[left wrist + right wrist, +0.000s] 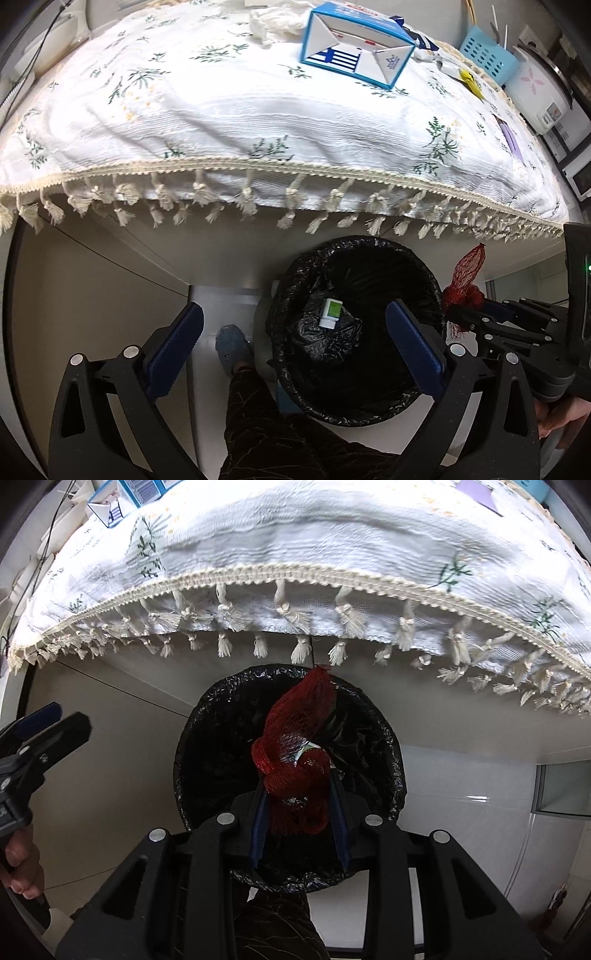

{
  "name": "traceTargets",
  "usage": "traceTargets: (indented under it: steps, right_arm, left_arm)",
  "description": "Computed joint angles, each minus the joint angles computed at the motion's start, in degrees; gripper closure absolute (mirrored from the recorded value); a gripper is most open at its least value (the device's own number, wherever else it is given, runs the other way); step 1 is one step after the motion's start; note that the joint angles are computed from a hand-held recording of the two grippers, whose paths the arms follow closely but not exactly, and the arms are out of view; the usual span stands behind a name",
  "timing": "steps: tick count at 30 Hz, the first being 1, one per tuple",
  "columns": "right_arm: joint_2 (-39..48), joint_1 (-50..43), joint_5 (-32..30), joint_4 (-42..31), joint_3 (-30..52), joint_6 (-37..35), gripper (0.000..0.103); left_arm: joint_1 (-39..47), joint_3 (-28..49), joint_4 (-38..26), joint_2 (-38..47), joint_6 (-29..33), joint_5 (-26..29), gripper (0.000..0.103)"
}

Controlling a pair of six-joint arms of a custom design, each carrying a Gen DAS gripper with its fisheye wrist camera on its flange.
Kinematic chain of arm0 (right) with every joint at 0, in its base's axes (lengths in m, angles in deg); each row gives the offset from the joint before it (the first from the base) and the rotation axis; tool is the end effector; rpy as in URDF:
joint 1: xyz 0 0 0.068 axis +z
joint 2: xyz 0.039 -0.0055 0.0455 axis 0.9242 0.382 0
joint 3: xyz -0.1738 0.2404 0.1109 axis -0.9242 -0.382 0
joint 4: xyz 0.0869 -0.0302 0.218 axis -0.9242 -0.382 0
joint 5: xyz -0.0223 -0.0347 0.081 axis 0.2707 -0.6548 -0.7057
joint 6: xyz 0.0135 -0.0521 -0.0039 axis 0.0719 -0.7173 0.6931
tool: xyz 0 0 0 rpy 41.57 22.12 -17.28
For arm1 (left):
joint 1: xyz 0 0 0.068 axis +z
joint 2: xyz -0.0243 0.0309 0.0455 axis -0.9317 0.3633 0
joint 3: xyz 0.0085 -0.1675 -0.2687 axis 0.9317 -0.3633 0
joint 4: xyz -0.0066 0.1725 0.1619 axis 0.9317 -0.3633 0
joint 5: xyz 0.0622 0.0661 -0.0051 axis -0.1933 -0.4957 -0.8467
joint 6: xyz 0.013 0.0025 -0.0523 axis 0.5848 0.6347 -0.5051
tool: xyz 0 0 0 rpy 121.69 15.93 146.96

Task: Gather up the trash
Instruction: 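Open the left tool to drop the bottle while the right tool drops the mesh bag into the bin, then raise both open tools back toward the table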

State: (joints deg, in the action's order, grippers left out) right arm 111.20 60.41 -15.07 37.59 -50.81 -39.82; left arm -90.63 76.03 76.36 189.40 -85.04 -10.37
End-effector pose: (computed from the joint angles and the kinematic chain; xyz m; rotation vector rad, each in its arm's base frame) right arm 0.2555 -0.0300 0.0085 0.3539 2.9326 0.0792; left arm 0.3130 -0.1314 0.0419 0.5099 2.7534 -0.2988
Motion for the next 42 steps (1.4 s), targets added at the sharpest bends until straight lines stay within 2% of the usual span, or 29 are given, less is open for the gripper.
traceTargets:
  steps: [4,8,13,21,26,36,42]
  right_arm:
    - [0.93,1.41,1.4,1.76,-0.18,0.98,0.067]
    - [0.56,1.31,1.89,2.6,-0.8,1.65,0.056]
    - [-0.2,1.04,2.23,3.23,-1.39,2.0,0.04]
    - [-6.14,-1.23,2.52,4.34,-5.46,0.92,0.013]
    - [-12.09,-1.55,3.29,1.63,-6.99,0.77,0.008]
    - [-32.45,-3.8,5.19,-15.21,-5.02,-0.15,0.008]
    - [-40.94,-5.79,5.07,-22.84,-2.03,-0.22,0.008]
  left_arm:
    - [0.71,-0.21,0.06,0.11,0.22,0.09,0.006]
    - [0.82,-0.09,-0.1,0.23,0.62,0.12,0.006]
    - [0.54,0.38,-0.48,0.3,0.68,0.37,0.006]
    - [-0.88,0.29,-0.38,-0.41,-0.23,0.56,0.006]
    - [-1.37,0.33,-1.37,-2.71,-1.06,1.63,0.006]
    - [-2.55,0.12,-5.29,-11.94,0.5,0.8,0.007]
    - [-2.35,2.85,-10.67,-17.09,1.11,0.88,0.007]
